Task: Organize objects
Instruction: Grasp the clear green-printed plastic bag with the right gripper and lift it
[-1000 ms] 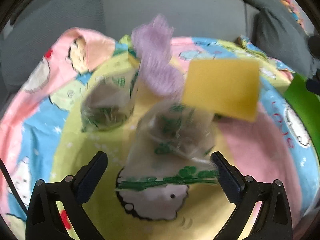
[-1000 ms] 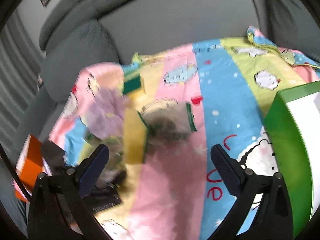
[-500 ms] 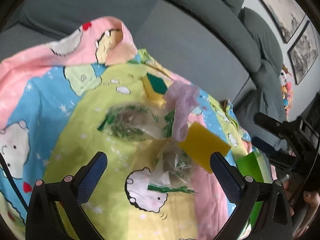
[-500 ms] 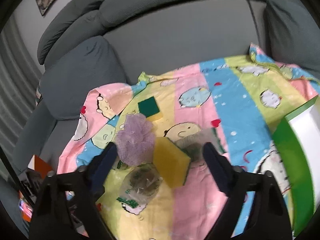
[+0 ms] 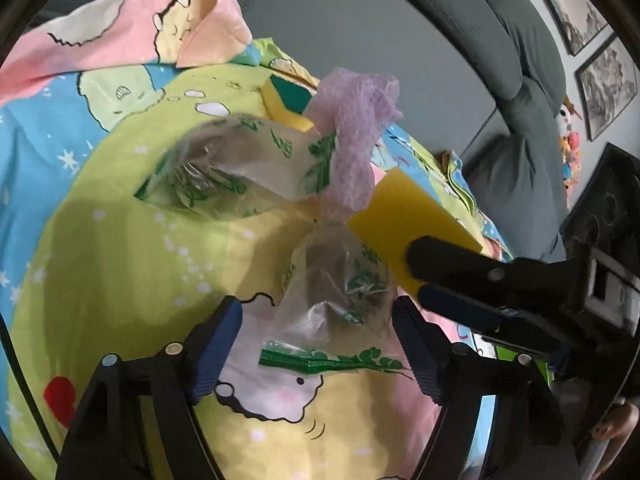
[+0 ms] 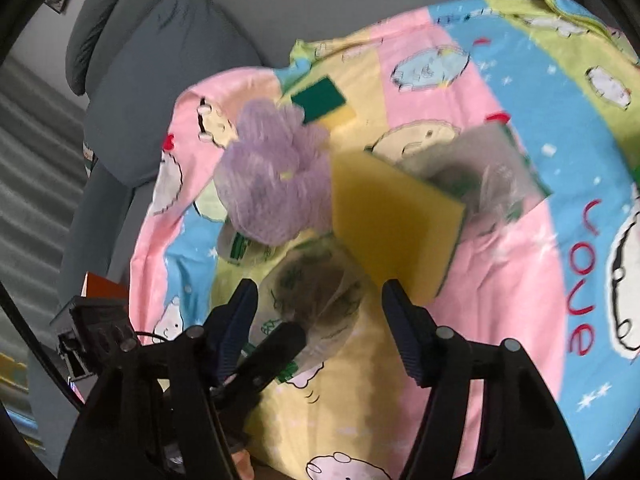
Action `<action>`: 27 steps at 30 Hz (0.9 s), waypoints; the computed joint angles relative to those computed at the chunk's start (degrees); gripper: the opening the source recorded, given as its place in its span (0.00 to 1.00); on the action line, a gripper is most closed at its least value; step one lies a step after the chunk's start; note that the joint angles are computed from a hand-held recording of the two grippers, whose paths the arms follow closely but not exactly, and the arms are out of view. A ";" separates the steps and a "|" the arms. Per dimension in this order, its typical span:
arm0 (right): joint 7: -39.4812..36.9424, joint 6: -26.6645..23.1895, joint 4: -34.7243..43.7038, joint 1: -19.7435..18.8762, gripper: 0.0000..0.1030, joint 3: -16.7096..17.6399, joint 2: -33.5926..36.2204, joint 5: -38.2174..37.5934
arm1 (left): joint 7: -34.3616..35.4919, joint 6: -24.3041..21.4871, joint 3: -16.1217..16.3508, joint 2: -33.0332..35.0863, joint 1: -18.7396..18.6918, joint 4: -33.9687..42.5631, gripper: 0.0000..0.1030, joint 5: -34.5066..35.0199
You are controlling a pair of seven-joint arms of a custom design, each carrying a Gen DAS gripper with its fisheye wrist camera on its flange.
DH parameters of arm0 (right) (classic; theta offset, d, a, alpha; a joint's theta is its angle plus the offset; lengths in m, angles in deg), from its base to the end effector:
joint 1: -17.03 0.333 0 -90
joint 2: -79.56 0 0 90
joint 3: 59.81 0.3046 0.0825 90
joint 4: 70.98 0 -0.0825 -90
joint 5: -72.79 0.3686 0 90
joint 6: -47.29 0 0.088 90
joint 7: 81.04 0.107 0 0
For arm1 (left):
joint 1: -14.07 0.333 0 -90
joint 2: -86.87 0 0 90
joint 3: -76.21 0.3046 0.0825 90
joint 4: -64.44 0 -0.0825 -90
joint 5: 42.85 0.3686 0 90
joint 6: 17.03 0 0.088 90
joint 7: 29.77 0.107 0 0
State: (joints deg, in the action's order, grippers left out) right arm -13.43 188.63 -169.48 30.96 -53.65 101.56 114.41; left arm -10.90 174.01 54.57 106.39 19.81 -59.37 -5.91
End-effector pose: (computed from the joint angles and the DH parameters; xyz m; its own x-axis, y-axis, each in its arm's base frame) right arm 0.6323 0.2215 0.4007 0.2991 -0.8166 -0.4937 -0.9176 -0.1042 -0.3835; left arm 0.5516 -0.2104 0.3474 0.1186 -0.8082 0.5768 -0.7507 -0.4532 -0.4807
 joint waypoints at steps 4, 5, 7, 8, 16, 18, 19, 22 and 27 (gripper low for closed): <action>0.73 -2.72 1.50 0.18 0.63 0.00 1.77 -1.12 | -0.57 3.00 -1.50 1.44 1.37 0.66 0.54 2.35; 1.09 -3.38 2.02 0.08 0.63 -0.03 2.30 -1.11 | -0.76 2.83 -0.98 1.37 0.69 0.87 0.52 2.91; 1.96 -4.31 2.61 0.00 0.63 -0.12 3.20 -1.22 | -1.08 1.78 -1.00 1.62 0.27 1.64 0.48 3.87; 1.70 -4.76 2.91 -0.33 0.63 0.09 3.51 -0.70 | -1.12 1.30 -0.90 1.46 0.03 1.74 0.48 3.93; -2.05 -7.39 1.18 -2.36 0.56 1.08 1.23 4.29 | 2.01 0.04 2.51 -3.01 -4.76 0.10 0.47 2.16; -3.71 -7.46 -0.21 -2.70 0.56 1.16 -0.44 5.82 | 2.92 1.59 7.80 -5.11 -10.05 -1.34 0.47 0.63; -4.95 -7.32 -1.28 -2.96 0.56 1.30 -1.69 7.13 | 3.81 2.17 11.22 -6.05 -13.66 -1.99 0.47 -0.73; -8.07 -6.74 -3.76 -3.11 0.57 1.20 -4.49 10.06 | 8.61 2.94 20.06 -8.63 -23.52 -3.76 0.47 -6.19; -13.59 -4.04 -8.82 -2.54 0.57 0.58 -10.07 14.44 | 19.02 5.65 27.06 -11.44 -33.12 -6.73 0.47 -17.77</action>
State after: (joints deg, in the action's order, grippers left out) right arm -27.02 184.60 -178.30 28.43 -53.07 91.49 128.85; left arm 8.12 179.66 81.63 94.94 -13.31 -66.10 -23.68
